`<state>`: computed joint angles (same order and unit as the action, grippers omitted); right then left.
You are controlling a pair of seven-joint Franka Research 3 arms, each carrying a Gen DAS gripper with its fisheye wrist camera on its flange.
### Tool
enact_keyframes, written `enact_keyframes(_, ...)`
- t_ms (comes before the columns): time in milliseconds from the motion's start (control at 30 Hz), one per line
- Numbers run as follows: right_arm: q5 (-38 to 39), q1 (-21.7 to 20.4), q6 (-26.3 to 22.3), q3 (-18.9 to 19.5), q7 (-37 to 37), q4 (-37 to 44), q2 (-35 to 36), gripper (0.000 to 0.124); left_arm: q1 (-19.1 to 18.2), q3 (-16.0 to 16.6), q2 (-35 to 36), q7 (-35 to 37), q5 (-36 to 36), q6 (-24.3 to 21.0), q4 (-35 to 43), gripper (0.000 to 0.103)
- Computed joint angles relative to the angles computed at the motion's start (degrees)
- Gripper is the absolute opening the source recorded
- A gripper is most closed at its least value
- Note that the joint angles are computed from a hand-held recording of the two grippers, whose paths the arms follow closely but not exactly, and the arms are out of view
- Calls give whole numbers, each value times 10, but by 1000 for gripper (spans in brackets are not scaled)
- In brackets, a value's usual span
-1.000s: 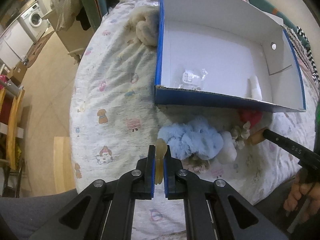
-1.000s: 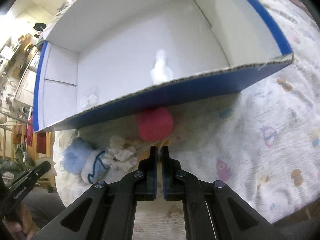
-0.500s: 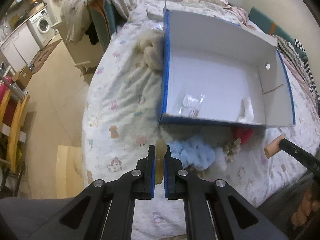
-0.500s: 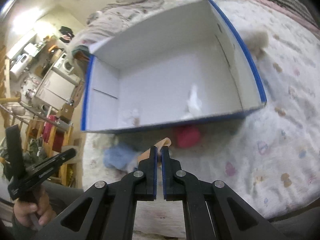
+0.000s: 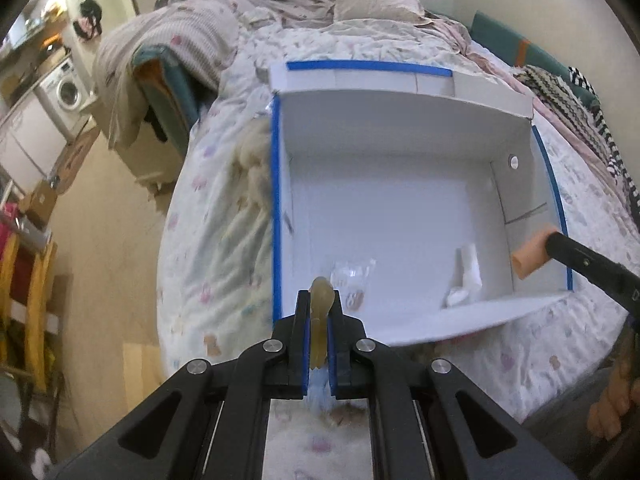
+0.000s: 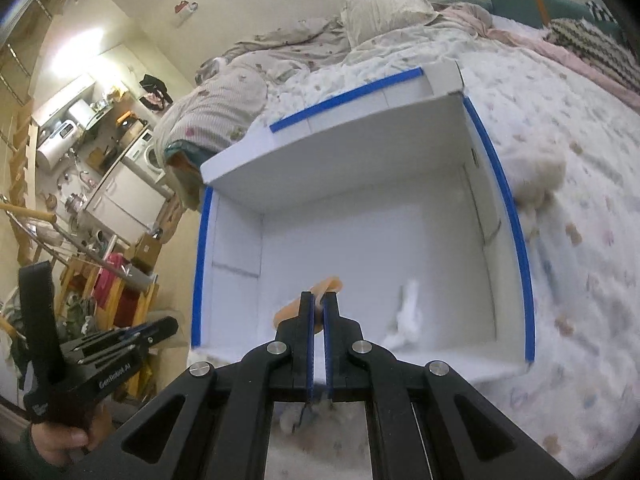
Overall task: Organize soft objects
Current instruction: 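Carry the beige item with the left gripper while the right gripper carries the orange sponge into the box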
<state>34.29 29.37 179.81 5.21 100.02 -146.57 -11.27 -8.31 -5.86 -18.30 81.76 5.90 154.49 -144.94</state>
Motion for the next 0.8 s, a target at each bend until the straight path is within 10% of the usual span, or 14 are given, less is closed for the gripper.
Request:
enact_keyframes(333,-48,-37,28,14,-3,37,75,6,10,-32,111,-51,55,38,69,6)
enact_keyframes(533,137,-17,7,12,-159,72,112,6,21,-37,151,-118,114,76,72,7)
enact_keyframes(800,2,-47,-34,23,-75,85,150,6,27,-32,183,-166,180,108,77,7)
